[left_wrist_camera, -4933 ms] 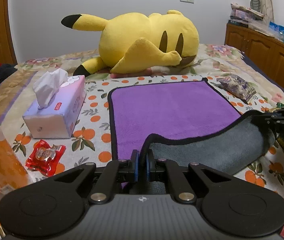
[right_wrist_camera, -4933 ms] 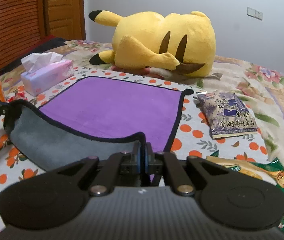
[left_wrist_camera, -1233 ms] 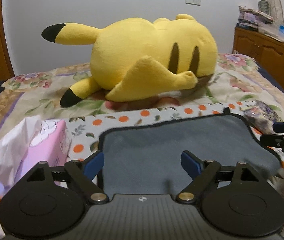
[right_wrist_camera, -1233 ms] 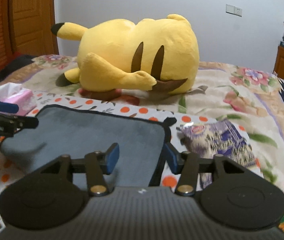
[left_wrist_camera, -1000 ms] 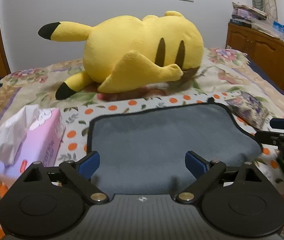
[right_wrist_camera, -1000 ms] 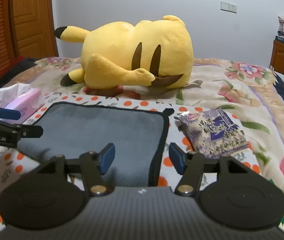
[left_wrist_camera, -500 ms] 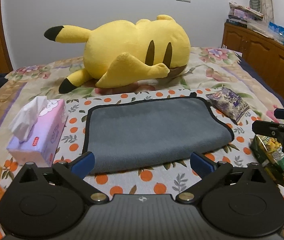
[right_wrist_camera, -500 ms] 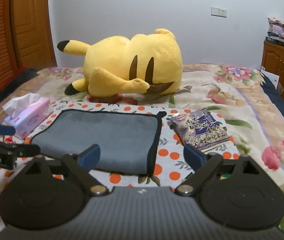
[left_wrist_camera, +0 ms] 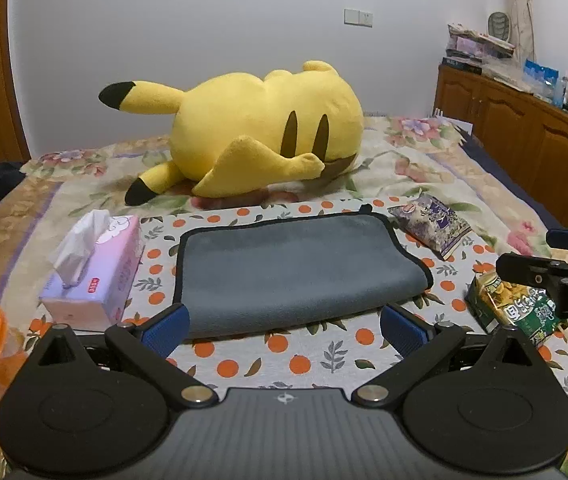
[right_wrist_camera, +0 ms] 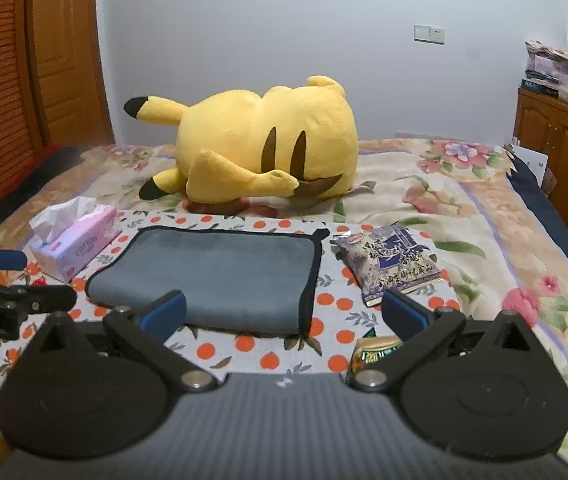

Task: Fold towel

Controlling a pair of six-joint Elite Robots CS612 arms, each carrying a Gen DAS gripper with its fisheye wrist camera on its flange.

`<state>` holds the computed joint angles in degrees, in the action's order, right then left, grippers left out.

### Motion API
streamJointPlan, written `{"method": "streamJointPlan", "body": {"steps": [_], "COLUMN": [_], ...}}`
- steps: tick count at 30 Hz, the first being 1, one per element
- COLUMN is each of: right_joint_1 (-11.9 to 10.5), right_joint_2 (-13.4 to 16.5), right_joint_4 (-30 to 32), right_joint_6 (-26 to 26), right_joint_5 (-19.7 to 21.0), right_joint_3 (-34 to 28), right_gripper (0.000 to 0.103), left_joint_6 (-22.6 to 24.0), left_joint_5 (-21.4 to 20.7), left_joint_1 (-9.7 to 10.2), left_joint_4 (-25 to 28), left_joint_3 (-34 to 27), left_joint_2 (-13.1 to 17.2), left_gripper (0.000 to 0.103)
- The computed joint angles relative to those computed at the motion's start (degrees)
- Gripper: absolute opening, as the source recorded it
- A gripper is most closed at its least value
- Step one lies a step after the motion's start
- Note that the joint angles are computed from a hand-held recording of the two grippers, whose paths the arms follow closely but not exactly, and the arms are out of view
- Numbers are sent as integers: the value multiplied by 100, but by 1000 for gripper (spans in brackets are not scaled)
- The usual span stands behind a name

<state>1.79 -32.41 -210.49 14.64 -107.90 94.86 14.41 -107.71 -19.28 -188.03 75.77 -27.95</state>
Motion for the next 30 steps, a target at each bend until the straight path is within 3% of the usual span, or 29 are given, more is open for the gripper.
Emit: {"method": "streamJointPlan", "body": {"steps": [8, 15, 30], "right_joint_1": [103, 195, 376], "right_joint_2": [-134, -295, -502], "right_joint_4": [-43, 8, -504], "right_joint_6": [189, 196, 314], "right_joint_5": [-305, -340, -432], "right_joint_3": [212, 454, 957], "right_gripper": [103, 103, 103], "left_joint_6": [46, 57, -53], "left_joint_5": [-17, -15, -79], "left_joint_1": [26, 67, 176], "left_joint_4": [-270, -485, -815], "left_joint_3": [384, 816, 1601], "left_joint_2": [-217, -449, -802], "left_gripper": [103, 103, 103]}}
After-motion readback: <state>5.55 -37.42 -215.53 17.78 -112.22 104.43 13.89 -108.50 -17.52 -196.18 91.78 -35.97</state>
